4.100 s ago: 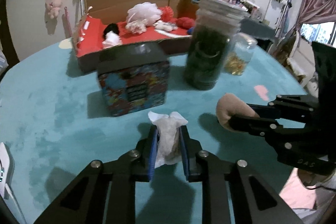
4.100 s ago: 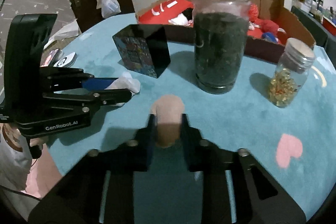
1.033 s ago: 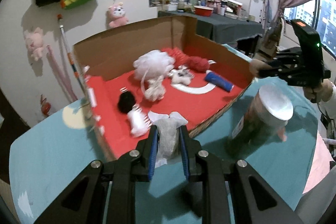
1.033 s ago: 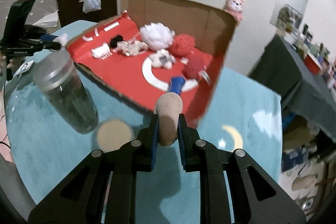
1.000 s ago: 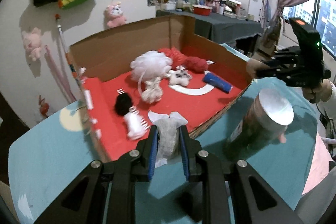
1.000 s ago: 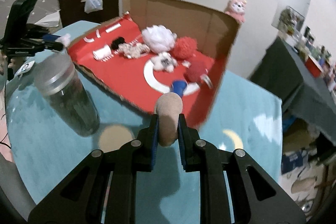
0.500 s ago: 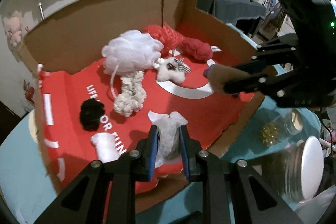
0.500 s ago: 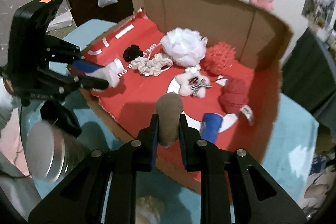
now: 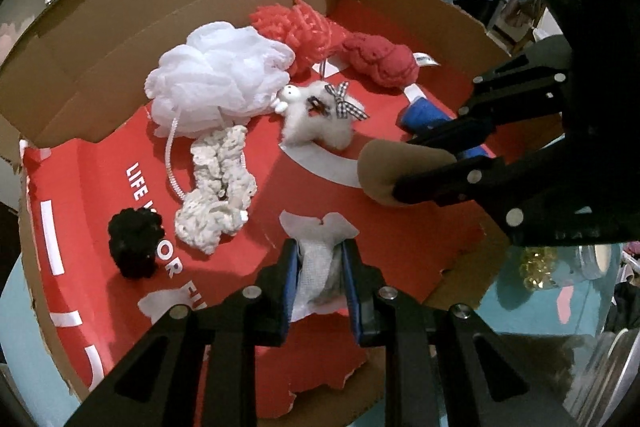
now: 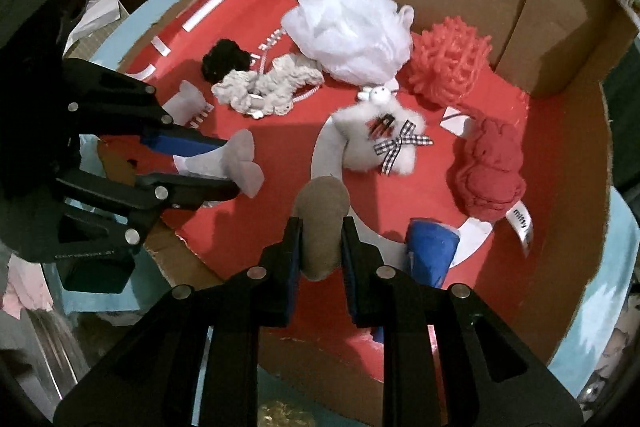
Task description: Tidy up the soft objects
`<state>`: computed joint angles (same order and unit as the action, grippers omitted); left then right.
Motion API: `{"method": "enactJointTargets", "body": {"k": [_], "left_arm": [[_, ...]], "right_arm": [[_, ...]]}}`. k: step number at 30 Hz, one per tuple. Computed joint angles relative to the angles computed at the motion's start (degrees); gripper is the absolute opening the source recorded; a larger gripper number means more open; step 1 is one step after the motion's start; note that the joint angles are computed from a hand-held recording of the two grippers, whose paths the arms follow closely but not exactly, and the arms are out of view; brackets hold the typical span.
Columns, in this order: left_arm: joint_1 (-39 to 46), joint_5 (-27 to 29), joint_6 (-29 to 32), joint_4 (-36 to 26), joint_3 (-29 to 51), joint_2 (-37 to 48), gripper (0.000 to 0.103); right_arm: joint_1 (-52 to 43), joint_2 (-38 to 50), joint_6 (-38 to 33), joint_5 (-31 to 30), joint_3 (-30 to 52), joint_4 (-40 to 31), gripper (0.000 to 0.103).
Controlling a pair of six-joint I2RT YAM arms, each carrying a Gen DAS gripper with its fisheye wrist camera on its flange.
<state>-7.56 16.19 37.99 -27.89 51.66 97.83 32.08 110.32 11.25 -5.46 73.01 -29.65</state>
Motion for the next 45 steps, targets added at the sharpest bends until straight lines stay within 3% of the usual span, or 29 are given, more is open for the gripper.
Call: {"method": "enactJointTargets", "body": {"k": [12, 13, 16, 23, 26, 30, 32, 38, 45], "left_arm": [[-0.5, -1.0, -1.7, 0.7, 1.1, 2.0, 0.028], [-0.6, -1.2, -1.9, 0.9, 0.9, 1.9, 0.029], [-0.1, -0.9, -1.9, 0.3, 1.1, 1.5, 0.034], [4.2, 2.8, -3.3, -1.7, 0.2, -3.2, 0.061], [6.5, 3.9, -4.1, -2.3, -1.4, -7.2, 0.076], [9.2, 3.9, -6.1, -0.7, -5.2, -13.7, 0.091], [9.8, 3.6, -7.5, -0.3, -6.9, -16.3, 0.094], [9.9, 0.4, -11.7, 2.9, -11.6, -21.4, 0.097], [9.4, -2.8, -15.2, 6.7, -14.9, -21.6, 0.097]], "right_arm": [[0.3, 2.5, 0.0, 1.7, 1.6, -0.3, 0.03], [0.5, 2.5, -0.1, 2.2, 1.5, -0.2, 0.033], [1.1, 2.1, 0.6, 2.8, 0.8, 1.0, 0.057], [2.0, -0.8, 2.1, 5.4, -0.9, 1.0, 0.058], [2.9, -3.7, 3.8, 7.4, -2.4, 0.9, 0.07], [4.5, -8.3, 8.5, 10.2, -5.1, 0.5, 0.075], [5.4, -10.1, 11.8, 11.9, -6.3, 0.1, 0.079], [8.0, -12.1, 22.5, 17.4, -9.0, 0.0, 0.079], [8.3, -13.2, 27.9, 19.2, -12.7, 2.2, 0.079]]}}
